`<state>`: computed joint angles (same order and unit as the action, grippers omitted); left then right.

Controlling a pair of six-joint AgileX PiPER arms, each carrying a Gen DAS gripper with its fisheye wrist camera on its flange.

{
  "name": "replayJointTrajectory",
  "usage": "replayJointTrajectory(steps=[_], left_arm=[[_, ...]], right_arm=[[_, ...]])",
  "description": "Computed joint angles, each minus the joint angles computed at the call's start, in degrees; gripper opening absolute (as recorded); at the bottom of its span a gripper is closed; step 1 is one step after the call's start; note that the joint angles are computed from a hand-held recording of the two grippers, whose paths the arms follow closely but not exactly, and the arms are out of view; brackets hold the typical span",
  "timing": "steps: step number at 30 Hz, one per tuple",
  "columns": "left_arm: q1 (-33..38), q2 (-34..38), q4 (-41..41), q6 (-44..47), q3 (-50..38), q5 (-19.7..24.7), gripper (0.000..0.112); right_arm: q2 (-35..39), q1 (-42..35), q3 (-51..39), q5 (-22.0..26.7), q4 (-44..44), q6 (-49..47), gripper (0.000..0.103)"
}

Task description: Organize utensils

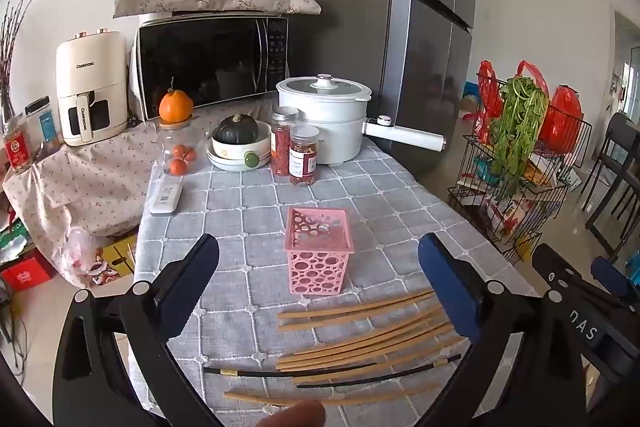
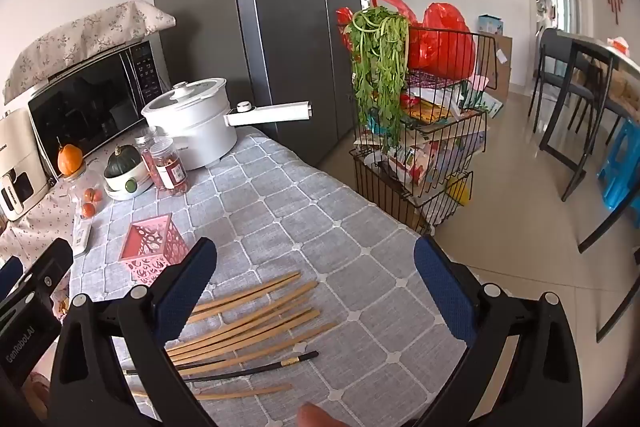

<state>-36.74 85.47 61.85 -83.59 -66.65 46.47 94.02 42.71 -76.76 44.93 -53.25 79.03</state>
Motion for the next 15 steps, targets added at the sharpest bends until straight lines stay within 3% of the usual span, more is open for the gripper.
replayJointTrajectory(steps=[15], left_arm=[[0.37,-0.18,-0.62,0.35,0.04,-0.44,0.096]], right_arm=[[0.5,-0.51,0.21,-0.99,1.3,-0.29,0.096]])
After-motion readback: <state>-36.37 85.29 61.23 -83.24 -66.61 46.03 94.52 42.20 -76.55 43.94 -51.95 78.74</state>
